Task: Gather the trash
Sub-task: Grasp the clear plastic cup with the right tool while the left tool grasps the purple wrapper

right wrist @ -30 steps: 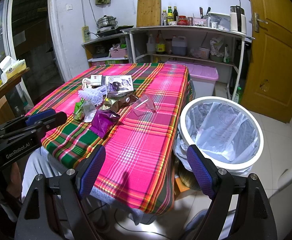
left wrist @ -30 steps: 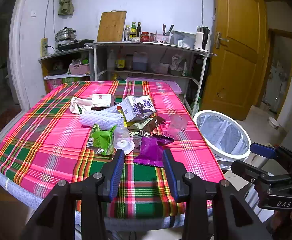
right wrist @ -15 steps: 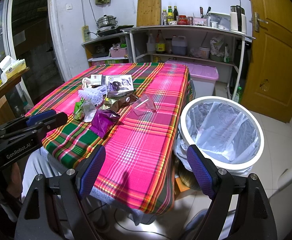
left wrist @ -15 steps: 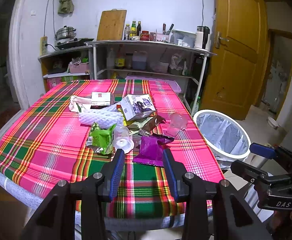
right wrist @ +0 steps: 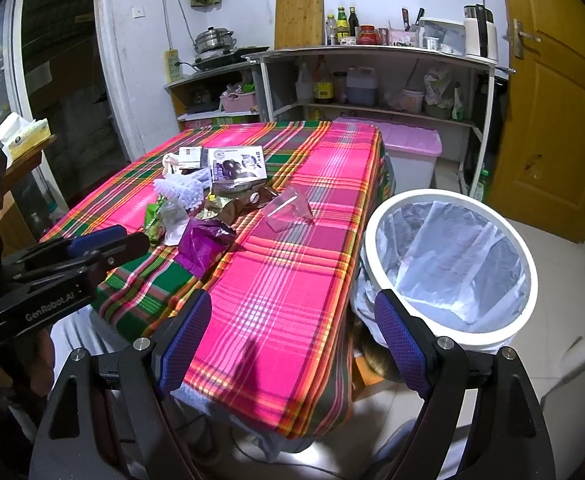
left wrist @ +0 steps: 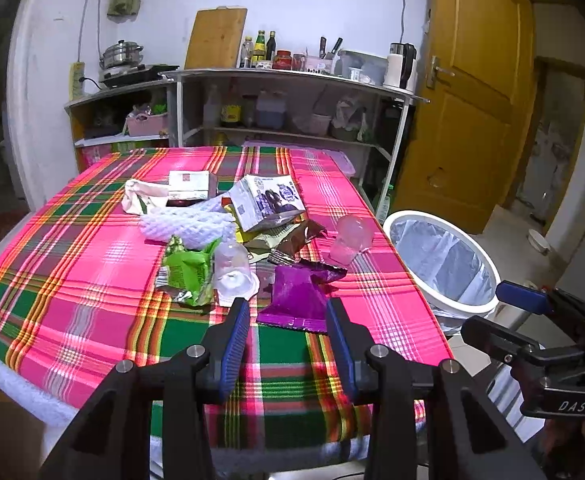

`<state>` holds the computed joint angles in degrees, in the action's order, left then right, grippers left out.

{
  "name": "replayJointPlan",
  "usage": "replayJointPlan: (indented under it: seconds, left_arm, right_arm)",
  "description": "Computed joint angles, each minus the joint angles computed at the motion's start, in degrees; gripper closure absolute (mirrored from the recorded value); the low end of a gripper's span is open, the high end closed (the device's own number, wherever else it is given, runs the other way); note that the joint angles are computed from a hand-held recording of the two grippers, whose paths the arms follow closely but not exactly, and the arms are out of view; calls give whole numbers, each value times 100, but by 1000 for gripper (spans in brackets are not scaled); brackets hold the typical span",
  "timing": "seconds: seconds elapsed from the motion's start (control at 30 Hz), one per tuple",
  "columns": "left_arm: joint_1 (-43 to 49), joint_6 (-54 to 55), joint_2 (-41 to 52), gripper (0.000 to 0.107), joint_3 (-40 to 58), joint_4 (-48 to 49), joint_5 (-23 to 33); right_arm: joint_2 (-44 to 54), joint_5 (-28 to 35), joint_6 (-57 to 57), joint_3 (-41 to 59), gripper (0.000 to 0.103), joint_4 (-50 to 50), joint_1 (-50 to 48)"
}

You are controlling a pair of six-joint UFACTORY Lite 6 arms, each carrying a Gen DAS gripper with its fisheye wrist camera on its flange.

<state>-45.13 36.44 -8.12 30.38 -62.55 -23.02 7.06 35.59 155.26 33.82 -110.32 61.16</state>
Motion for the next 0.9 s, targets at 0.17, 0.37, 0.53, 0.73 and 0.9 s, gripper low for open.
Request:
replayJointPlan:
  seconds: [0.17, 0.37, 0.53, 0.73, 0.9]
  left_arm:
    - [208, -332, 401, 68, 261, 481, 125]
    - [593, -1134, 972, 52, 693, 1528, 425]
    - [790, -1765, 1518, 46, 1129, 2291, 600]
    - [825, -1955, 2197, 53, 1548, 2675, 631]
    - [886, -2583, 2262, 62, 1476, 3290, 546]
  right_arm:
    - [111, -149, 125, 87, 19, -311, -228]
    - [243, -296, 211, 220, 19, -575, -483]
    - [333, -415, 374, 280, 19, -862, -760]
    - [501, -596, 493, 505, 19, -1261, -1194]
    - [926, -747, 442, 1030, 19, -1713, -1518]
